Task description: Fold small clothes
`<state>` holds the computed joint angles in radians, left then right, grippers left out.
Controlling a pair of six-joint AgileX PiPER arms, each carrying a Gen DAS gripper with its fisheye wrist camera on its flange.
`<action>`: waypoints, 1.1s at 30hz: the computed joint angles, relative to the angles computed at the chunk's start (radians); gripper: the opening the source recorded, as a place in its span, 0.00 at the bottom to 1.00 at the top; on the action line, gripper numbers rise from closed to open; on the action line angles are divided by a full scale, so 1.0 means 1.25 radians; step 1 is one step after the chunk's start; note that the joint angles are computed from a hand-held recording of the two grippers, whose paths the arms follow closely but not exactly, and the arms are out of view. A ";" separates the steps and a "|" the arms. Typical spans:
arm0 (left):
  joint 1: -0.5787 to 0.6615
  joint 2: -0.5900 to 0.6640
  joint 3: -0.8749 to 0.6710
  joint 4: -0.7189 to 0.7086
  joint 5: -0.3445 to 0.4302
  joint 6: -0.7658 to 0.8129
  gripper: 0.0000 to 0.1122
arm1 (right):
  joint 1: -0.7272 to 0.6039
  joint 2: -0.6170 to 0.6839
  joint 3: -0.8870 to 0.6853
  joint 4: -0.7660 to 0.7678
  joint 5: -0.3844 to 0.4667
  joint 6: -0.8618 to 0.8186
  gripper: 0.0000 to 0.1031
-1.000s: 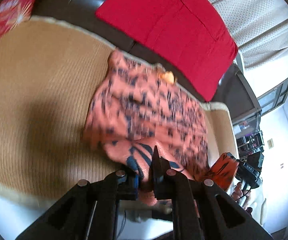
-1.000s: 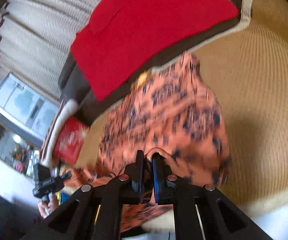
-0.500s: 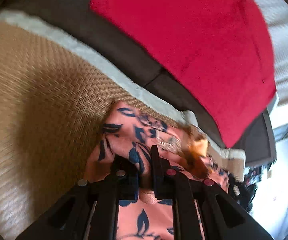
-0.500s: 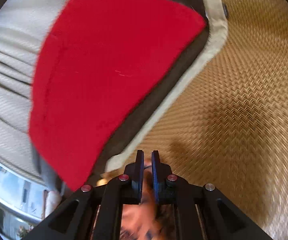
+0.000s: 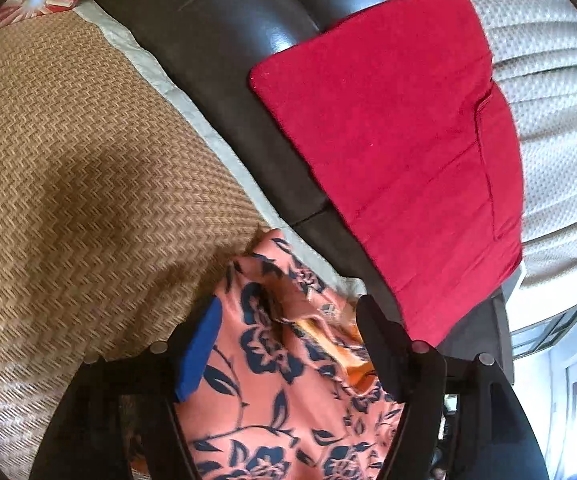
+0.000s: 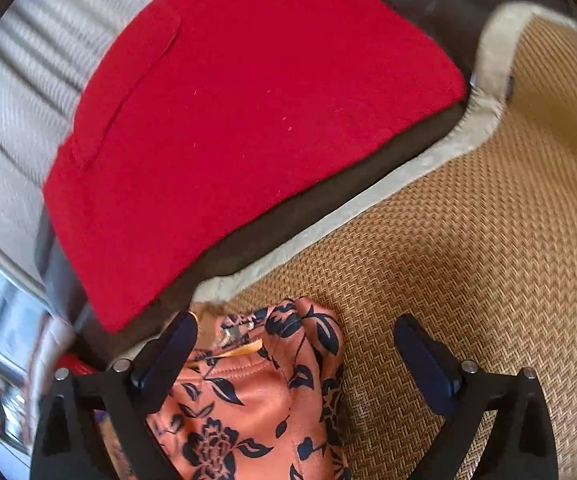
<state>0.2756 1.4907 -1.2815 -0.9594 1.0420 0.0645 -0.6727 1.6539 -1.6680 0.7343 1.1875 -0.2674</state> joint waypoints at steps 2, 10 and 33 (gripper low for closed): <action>-0.036 0.021 -0.021 0.025 -0.035 -0.041 0.63 | 0.065 -0.004 0.000 -0.093 -0.020 0.037 0.89; -0.146 0.153 -0.140 0.131 -0.036 -0.137 0.61 | 0.243 0.003 -0.023 -0.351 -0.010 0.076 0.13; -0.172 0.317 -0.279 0.204 -0.138 -0.286 0.23 | 0.149 0.232 -0.231 -0.263 -0.019 0.324 0.13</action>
